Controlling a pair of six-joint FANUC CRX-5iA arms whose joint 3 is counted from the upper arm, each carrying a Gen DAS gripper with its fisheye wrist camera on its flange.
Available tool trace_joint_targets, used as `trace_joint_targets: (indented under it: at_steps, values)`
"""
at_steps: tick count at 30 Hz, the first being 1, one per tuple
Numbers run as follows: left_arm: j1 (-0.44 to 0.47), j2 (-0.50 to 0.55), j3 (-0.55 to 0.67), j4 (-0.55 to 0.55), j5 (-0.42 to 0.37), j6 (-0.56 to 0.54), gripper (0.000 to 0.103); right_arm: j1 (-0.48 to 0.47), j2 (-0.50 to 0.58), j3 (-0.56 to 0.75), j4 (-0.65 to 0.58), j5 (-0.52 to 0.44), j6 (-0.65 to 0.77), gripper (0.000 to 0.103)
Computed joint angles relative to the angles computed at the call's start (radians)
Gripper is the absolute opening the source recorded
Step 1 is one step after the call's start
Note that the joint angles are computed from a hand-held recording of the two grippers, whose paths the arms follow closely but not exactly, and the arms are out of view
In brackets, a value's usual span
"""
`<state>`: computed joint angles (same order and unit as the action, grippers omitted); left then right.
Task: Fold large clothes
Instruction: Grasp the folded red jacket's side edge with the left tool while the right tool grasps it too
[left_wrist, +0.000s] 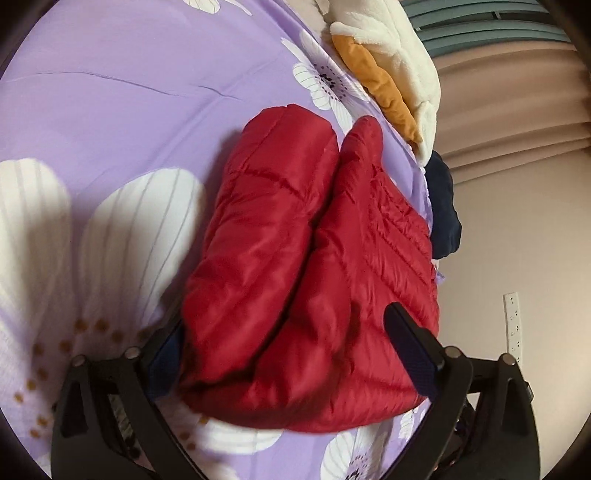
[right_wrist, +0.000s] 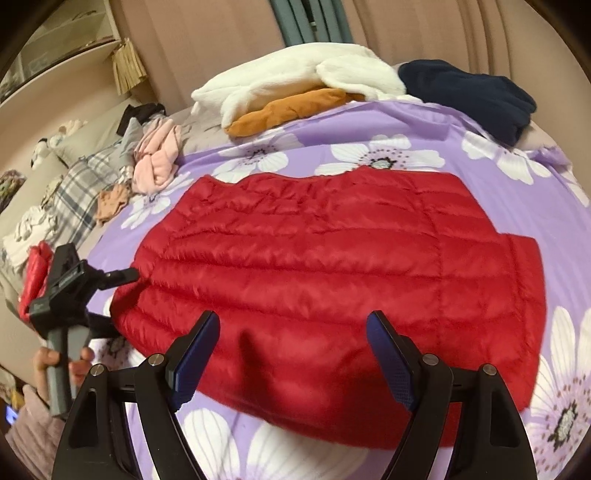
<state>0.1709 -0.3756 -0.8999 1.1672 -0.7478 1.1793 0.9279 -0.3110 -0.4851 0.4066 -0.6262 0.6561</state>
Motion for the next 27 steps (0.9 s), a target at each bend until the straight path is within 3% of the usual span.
trace_joint_targets:
  at_steps: [6, 8, 10, 11, 12, 14, 16, 19, 27]
  values:
    - [-0.009, 0.037, 0.023, 0.001, 0.014, -0.001, 0.102, 0.001, 0.056, 0.039, 0.031, 0.035, 0.015, 0.081]
    - [-0.007, 0.039, 0.034, -0.031, 0.017, 0.020, 0.097, -0.002, 0.081, 0.055, 0.045, 0.044, 0.021, 0.081]
    - [-0.002, 0.043, 0.055, -0.093, 0.022, 0.057, 0.085, -0.001, 0.108, 0.065, 0.091, 0.054, -0.001, 0.081]
    - [0.003, 0.042, 0.065, -0.130, 0.022, 0.084, 0.074, -0.001, 0.122, 0.071, 0.107, 0.061, -0.004, 0.075]
    - [0.006, 0.042, 0.068, -0.145, 0.023, 0.091, 0.070, 0.000, 0.134, 0.078, 0.109, 0.060, 0.002, 0.071]
    - [0.004, 0.041, 0.075, -0.168, 0.033, 0.107, 0.063, 0.002, 0.165, 0.106, 0.098, 0.043, 0.033, 0.048]
    - [0.000, 0.039, 0.099, -0.229, 0.036, 0.144, 0.054, 0.006, 0.196, 0.127, 0.103, 0.017, 0.045, 0.039]
    - [-0.018, 0.024, 0.144, -0.336, 0.054, 0.194, 0.044, 0.002, 0.223, 0.144, 0.087, 0.002, 0.068, 0.037]
    - [-0.093, -0.018, 0.275, -0.570, 0.078, 0.291, 0.040, -0.031, 0.250, 0.187, -0.033, -0.008, 0.139, 0.037]
